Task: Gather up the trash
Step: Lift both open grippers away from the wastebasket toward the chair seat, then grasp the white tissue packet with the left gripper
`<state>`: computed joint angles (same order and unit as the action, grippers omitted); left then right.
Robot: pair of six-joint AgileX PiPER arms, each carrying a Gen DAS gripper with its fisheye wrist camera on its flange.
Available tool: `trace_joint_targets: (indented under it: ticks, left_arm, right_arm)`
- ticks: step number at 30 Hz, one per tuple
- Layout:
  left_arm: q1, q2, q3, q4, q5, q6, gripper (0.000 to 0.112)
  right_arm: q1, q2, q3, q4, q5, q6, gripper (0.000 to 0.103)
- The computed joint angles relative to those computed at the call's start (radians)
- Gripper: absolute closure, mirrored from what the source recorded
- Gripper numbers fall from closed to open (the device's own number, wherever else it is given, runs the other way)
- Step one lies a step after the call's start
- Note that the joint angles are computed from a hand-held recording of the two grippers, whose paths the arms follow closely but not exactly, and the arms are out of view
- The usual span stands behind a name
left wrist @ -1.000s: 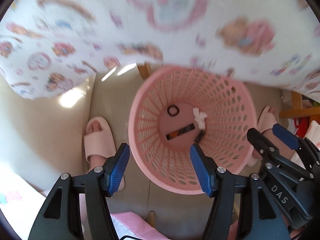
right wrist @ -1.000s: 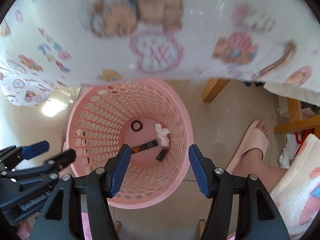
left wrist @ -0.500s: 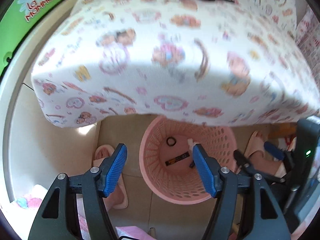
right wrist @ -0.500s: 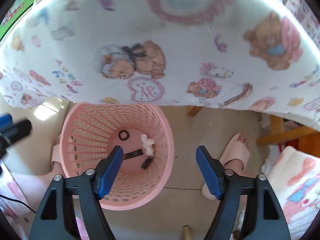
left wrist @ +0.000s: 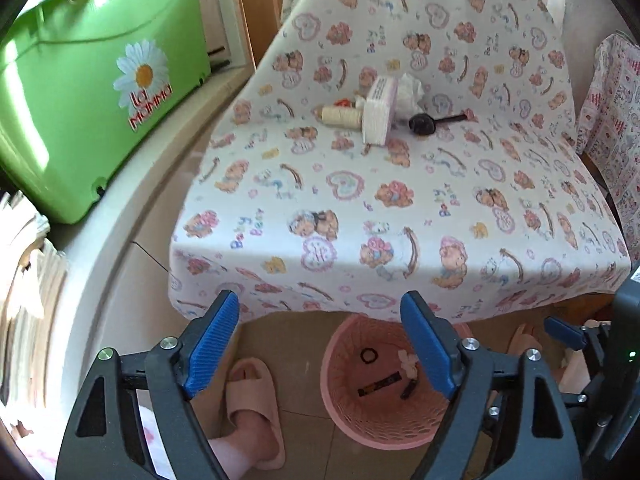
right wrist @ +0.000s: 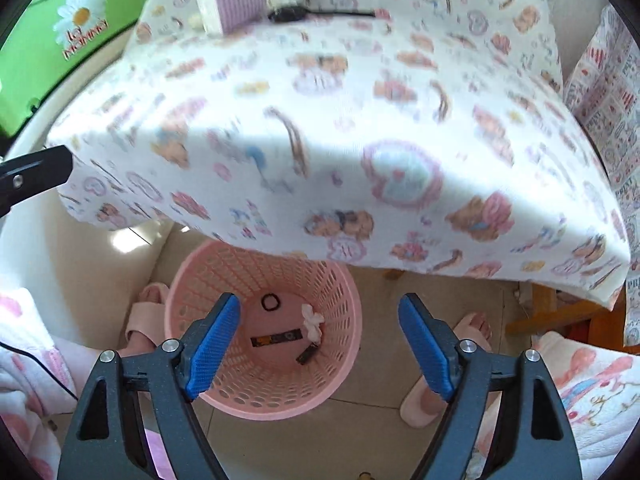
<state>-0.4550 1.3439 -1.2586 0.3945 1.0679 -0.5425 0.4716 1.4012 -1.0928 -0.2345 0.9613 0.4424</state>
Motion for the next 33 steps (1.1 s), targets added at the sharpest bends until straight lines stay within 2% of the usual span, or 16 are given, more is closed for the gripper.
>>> trace_joint_targets:
  ticks: [3,4,6,8,10,12,13,15,16,20,23,26,27,30,33]
  left_arm:
    - [-0.037,-0.045,0.014,0.087,-0.022,-0.061,0.012]
    - [-0.039,-0.062,0.020,0.090,-0.039,-0.071,0.011]
    - [-0.055,-0.096,0.024,0.108,-0.068,-0.092,0.011]
    - [-0.115,-0.118,0.023,0.207,-0.071,-0.146,0.010]
    - [-0.152,-0.123,0.009,0.252,-0.061,-0.156,0.010]
    - [-0.143,-0.132,-0.013,0.205,-0.077,-0.116,0.010]
    - [-0.157,-0.136,-0.019,0.229,-0.073,-0.135,0.010]
    - [-0.193,-0.139,-0.034,0.308,-0.064,-0.185,0.010]
    - [-0.190,-0.135,-0.050,0.312,-0.067,-0.182,0.010]
    - [-0.118,-0.097,-0.158,0.216,-0.095,-0.084,0.010]
    - [-0.066,-0.034,-0.272,0.118,-0.073,0.027,0.010]
    - [-0.001,0.022,-0.365,-0.007,-0.085,0.131,0.010]
    - [0.022,0.041,-0.392,-0.048,-0.092,0.153,0.010]
    - [0.058,0.118,-0.476,-0.100,-0.083,0.165,0.010]
    - [0.074,0.259,-0.612,-0.118,0.017,0.181,0.012]
  right_arm:
    - [0.009,-0.047,-0.018,-0.024,-0.003,0.008,0.019]
    - [0.003,-0.063,-0.028,-0.015,-0.007,-0.003,0.018]
    - [-0.012,-0.086,-0.050,0.002,-0.013,-0.021,0.017]
    - [-0.027,-0.111,-0.066,0.003,-0.025,-0.023,0.015]
    - [-0.002,-0.148,-0.058,-0.080,-0.057,0.065,0.010]
    - [0.021,-0.199,-0.031,-0.176,-0.113,0.140,0.003]
    - [0.017,-0.220,-0.024,-0.188,-0.157,0.132,0.000]
    - [-0.034,-0.242,-0.032,-0.100,-0.241,-0.005,0.000]
    - [-0.060,-0.232,-0.067,-0.045,-0.238,-0.089,0.000]
    - [-0.101,-0.177,-0.191,-0.037,-0.197,-0.192,0.000]
    - [-0.237,-0.131,-0.297,0.230,-0.166,-0.405,0.000]
    - [-0.376,-0.046,-0.442,0.499,-0.048,-0.597,0.000]
    - [-0.404,-0.024,-0.474,0.527,-0.043,-0.630,0.000]
    - [-0.424,0.046,-0.579,0.487,-0.037,-0.648,0.000]
    - [-0.433,0.114,-0.639,0.459,-0.071,-0.654,0.004]
